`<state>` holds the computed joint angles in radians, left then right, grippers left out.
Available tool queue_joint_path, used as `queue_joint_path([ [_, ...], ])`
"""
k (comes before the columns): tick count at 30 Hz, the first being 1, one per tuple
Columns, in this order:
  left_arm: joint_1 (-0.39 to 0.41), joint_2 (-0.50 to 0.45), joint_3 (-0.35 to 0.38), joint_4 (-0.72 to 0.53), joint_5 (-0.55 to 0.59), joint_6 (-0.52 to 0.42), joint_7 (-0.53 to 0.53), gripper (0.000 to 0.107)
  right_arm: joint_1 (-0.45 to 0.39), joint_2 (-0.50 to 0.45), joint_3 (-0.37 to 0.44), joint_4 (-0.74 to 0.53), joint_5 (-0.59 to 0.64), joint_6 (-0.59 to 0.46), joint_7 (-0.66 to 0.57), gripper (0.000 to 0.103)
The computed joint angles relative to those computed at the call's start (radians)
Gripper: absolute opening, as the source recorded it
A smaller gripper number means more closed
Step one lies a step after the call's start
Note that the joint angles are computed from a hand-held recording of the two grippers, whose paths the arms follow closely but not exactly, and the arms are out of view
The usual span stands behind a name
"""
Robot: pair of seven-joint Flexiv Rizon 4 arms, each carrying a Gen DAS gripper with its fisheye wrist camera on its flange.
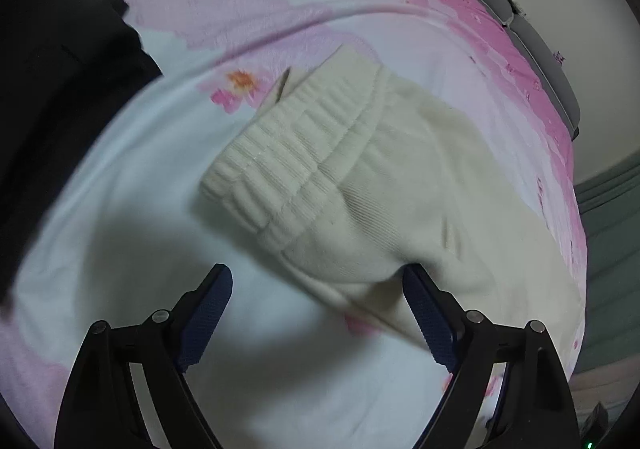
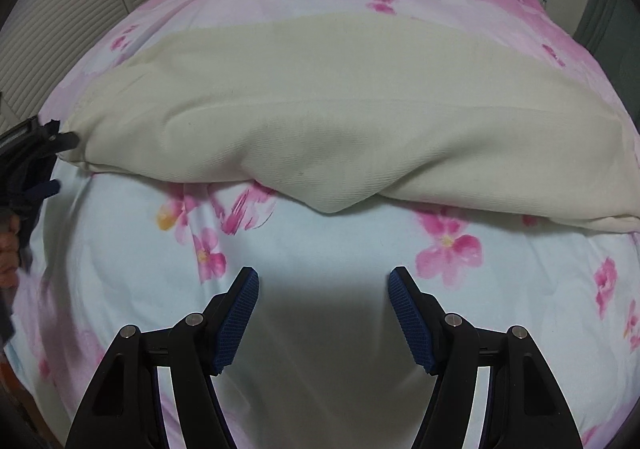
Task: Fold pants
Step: 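Grasp the ribbed waistband with the left gripper, then fold the waistband over toward the leg ends with the left gripper while the right gripper holds the pants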
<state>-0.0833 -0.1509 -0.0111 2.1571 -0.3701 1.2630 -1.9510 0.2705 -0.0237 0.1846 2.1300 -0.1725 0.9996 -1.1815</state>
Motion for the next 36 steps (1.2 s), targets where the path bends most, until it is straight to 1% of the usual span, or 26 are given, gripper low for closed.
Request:
queue_joint_path([
  [2,0.017,-0.022,-0.045,0.023,-0.126,0.053,0.074,0.088,0.003,-0.006,0.000,0.000,-0.023,0.001,0.014,0.068],
  [3,0.028,-0.034,-0.079,0.038,-0.215,0.088,0.126,0.087,0.005,-0.008,0.000,-0.004,-0.025,-0.003,0.015,0.068],
  [4,0.032,-0.042,-0.099,0.044,-0.270,0.109,0.160,0.085,0.006,-0.011,0.000,-0.008,-0.023,-0.005,0.015,0.068],
  [5,0.039,-0.052,-0.123,0.047,-0.336,0.126,0.203,0.078,0.007,-0.014,0.001,-0.013,-0.019,-0.007,0.015,0.068],
  [6,0.042,-0.058,-0.142,0.044,-0.393,0.134,0.245,0.064,0.008,-0.016,0.001,-0.020,-0.011,-0.011,0.009,0.068],
  [7,0.047,-0.059,-0.162,0.038,-0.446,0.132,0.291,0.053,0.008,-0.019,0.001,-0.024,-0.008,-0.014,0.008,0.068],
  [8,0.041,-0.060,-0.149,0.018,-0.434,0.100,0.289,0.044,0.010,-0.024,0.001,-0.030,-0.006,-0.016,0.007,0.067],
  [9,0.018,-0.062,-0.103,-0.006,-0.357,0.070,0.231,0.042,0.010,-0.027,0.002,-0.038,0.007,-0.018,-0.008,0.067],
  [10,0.004,-0.058,-0.070,-0.030,-0.286,0.050,0.182,0.035,0.010,-0.031,0.002,-0.042,0.015,-0.017,-0.018,0.067],
  [12,-0.015,-0.036,-0.023,-0.067,-0.180,0.019,0.088,0.022,0.007,-0.034,0.001,-0.055,0.039,-0.018,-0.039,0.067],
  [13,-0.022,-0.021,0.004,-0.104,-0.107,-0.022,0.025,0.020,0.007,-0.034,0.002,-0.063,0.054,-0.026,-0.046,0.067],
  [15,-0.023,-0.012,0.032,-0.187,0.018,-0.094,-0.062,0.018,0.003,-0.025,0.002,-0.081,0.085,-0.046,-0.062,0.067],
  [17,-0.022,-0.035,0.049,-0.319,0.161,-0.201,-0.135,0.014,-0.001,-0.012,0.003,-0.099,0.129,-0.052,-0.104,0.067],
  [19,-0.025,-0.080,0.054,-0.456,0.274,-0.296,-0.172,0.014,-0.002,0.003,0.004,-0.116,0.153,-0.050,-0.149,0.067],
  [21,-0.033,-0.129,0.050,-0.569,0.347,-0.382,-0.175,0.013,-0.001,0.006,0.002,-0.142,0.184,-0.062,-0.203,0.067],
  [23,-0.037,-0.158,0.049,-0.625,0.376,-0.443,-0.175,0.012,-0.003,-0.010,-0.004,-0.188,0.251,-0.100,-0.254,0.067],
  [24,-0.035,-0.166,0.047,-0.639,0.372,-0.465,-0.177,0.012,-0.008,-0.025,-0.009,-0.222,0.312,-0.131,-0.279,0.067],
  [26,-0.031,-0.165,0.047,-0.635,0.362,-0.468,-0.181,0.012,-0.018,-0.045,-0.014,-0.250,0.360,-0.145,-0.286,0.067],
  [28,-0.027,-0.163,0.044,-0.630,0.351,-0.469,-0.184,0.012,-0.028,-0.070,-0.010,-0.279,0.419,-0.173,-0.319,0.066],
  [29,-0.023,-0.166,0.041,-0.631,0.340,-0.470,-0.180,0.012,-0.032,-0.086,-0.009,-0.300,0.444,-0.200,-0.326,0.062],
  [30,-0.018,-0.165,0.039,-0.627,0.330,-0.468,-0.172,0.012,-0.035,-0.093,-0.005,-0.307,0.458,-0.204,-0.331,0.062],
  [31,-0.015,-0.165,0.038,-0.626,0.323,-0.467,-0.167,0.012,-0.035,-0.098,0.002,-0.309,0.470,-0.192,-0.352,0.062],
  [34,-0.010,-0.160,0.038,-0.613,0.312,-0.466,-0.156,0.012,-0.020,-0.093,0.017,-0.297,0.435,-0.121,-0.378,0.061],
  [36,-0.006,-0.154,0.038,-0.595,0.299,-0.457,-0.153,0.012,-0.015,-0.087,0.023,-0.299,0.439,-0.086,-0.397,0.061],
])
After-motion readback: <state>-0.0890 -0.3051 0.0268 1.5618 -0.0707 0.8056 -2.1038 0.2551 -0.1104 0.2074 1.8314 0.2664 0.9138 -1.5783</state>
